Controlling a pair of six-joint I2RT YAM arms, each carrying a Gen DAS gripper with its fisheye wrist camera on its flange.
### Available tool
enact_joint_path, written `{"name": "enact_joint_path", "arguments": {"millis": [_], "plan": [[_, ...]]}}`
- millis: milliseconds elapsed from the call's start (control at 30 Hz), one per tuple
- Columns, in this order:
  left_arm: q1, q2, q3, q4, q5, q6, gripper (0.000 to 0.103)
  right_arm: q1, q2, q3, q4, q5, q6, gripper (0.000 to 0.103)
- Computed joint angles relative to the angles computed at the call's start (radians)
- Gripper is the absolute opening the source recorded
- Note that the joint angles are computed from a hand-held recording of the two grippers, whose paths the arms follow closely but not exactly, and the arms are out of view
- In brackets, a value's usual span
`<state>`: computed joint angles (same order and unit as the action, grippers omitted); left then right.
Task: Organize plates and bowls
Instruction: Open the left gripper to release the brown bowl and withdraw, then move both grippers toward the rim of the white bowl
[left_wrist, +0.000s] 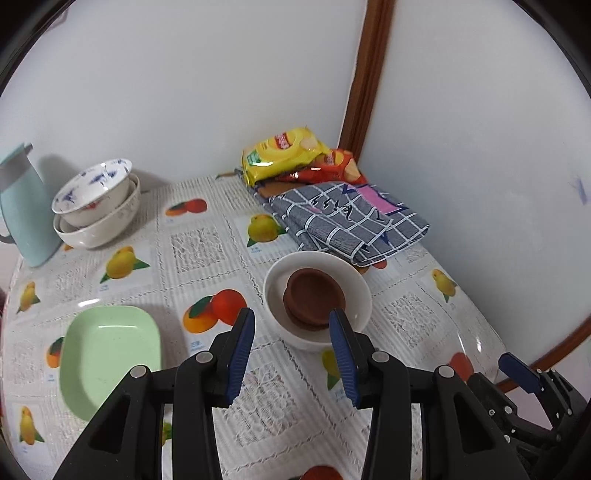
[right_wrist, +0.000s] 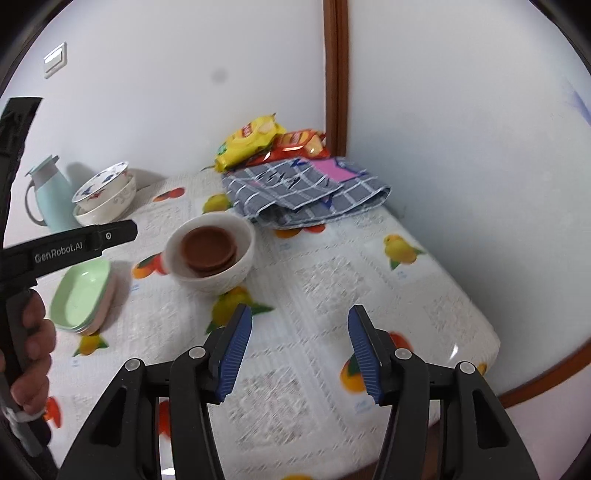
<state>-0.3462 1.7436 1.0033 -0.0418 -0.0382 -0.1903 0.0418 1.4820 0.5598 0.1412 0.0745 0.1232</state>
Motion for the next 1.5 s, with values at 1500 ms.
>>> {"name": "enact_joint_path", "arguments": {"millis": [1500], "plan": [[0.143, 0.035, 0.038, -0.134, 0.098, 0.160, 0.040, 0.120, 0.032, 0.067, -0.024, 0.058, 0.206, 0.056]]}}
